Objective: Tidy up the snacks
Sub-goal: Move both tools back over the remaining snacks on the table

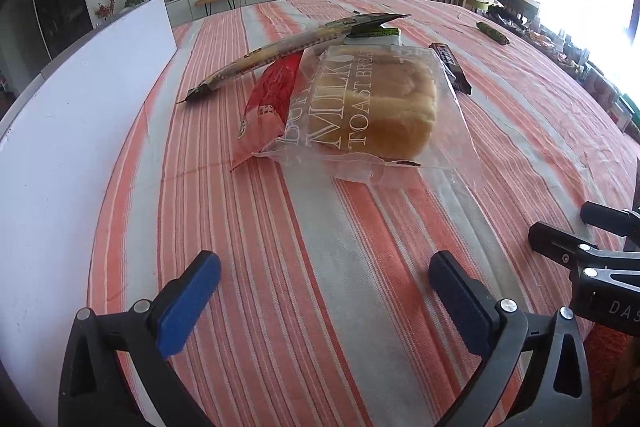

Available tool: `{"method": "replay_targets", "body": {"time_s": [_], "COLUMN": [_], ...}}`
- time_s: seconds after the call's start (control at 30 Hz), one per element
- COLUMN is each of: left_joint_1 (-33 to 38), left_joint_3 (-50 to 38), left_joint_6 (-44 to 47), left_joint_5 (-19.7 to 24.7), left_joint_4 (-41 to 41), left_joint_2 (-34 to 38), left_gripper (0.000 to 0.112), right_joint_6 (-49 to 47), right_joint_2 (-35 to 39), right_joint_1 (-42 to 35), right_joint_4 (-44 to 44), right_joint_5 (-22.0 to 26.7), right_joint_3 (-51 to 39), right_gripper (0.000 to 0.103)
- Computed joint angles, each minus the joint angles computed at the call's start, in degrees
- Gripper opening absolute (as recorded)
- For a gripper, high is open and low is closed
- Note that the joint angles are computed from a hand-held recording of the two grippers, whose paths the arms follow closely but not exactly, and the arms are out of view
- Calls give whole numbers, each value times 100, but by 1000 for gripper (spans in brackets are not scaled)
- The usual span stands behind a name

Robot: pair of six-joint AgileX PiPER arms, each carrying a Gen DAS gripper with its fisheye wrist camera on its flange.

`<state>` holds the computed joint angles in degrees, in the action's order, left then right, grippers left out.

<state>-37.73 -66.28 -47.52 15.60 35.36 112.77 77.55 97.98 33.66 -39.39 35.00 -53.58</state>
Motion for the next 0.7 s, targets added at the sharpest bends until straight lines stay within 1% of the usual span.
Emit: {"method": "replay_targets", "body": {"time_s": [0.7], "left_joint_1": [6], "left_joint_3": [-18], "left_joint_6": [36], "left_joint_5": [5], "left_joint_4": [-26], "left_joint_2": [10], "left_gripper": [103], "right_joint_6": [-33], "right_joint_2": [-12], "right_joint_1": [-3], "right_joint_4": [23], "right_joint_5": [2], "right_joint_3": [1], "right_gripper": [86]}}
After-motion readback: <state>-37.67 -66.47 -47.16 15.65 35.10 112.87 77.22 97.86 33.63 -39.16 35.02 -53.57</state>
